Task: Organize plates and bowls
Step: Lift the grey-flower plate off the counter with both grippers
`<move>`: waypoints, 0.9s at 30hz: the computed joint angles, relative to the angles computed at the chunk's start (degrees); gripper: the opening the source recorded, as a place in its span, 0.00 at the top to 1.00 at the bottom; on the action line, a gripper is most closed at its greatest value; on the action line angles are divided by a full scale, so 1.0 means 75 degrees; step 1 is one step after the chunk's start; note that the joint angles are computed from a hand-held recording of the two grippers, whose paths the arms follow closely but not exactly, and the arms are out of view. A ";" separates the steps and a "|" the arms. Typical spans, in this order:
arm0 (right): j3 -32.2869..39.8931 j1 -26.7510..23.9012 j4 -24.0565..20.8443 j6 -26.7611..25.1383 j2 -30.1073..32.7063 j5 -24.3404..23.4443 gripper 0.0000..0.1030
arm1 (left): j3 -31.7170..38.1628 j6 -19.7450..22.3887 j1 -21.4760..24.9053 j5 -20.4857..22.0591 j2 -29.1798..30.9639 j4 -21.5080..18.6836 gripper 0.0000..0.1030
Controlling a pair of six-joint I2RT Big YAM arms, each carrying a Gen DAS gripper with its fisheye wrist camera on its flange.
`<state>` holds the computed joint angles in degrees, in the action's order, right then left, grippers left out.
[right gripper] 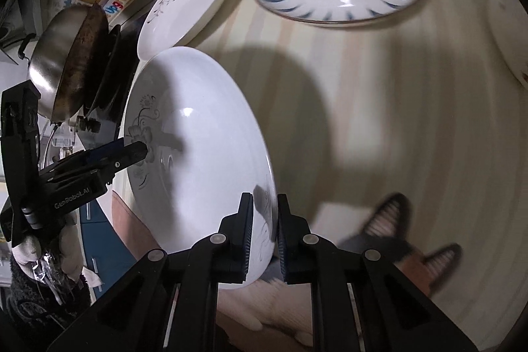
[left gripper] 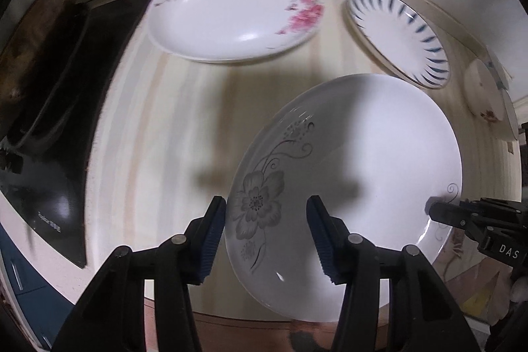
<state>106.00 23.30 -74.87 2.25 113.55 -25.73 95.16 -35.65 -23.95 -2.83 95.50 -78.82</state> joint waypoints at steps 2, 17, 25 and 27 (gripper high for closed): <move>-0.0162 -0.0132 -0.0018 -0.0068 -0.0135 0.0065 0.85 | 0.0196 -0.0026 -0.0176 -0.0007 0.0175 -0.0049 0.53; -0.1065 -0.1270 -0.0260 -0.0225 -0.0641 -0.0079 0.85 | 0.2259 0.0206 -0.0802 0.0302 0.1782 -0.1065 0.53; -0.0985 -0.1340 -0.0319 -0.0022 -0.0478 -0.0081 0.85 | 0.2725 0.0335 -0.0862 0.0323 0.2250 -0.1088 0.53; -0.0960 -0.1378 -0.0445 0.0040 -0.0381 -0.0170 0.84 | 0.2659 0.0431 -0.0854 0.0464 0.2255 -0.1068 0.53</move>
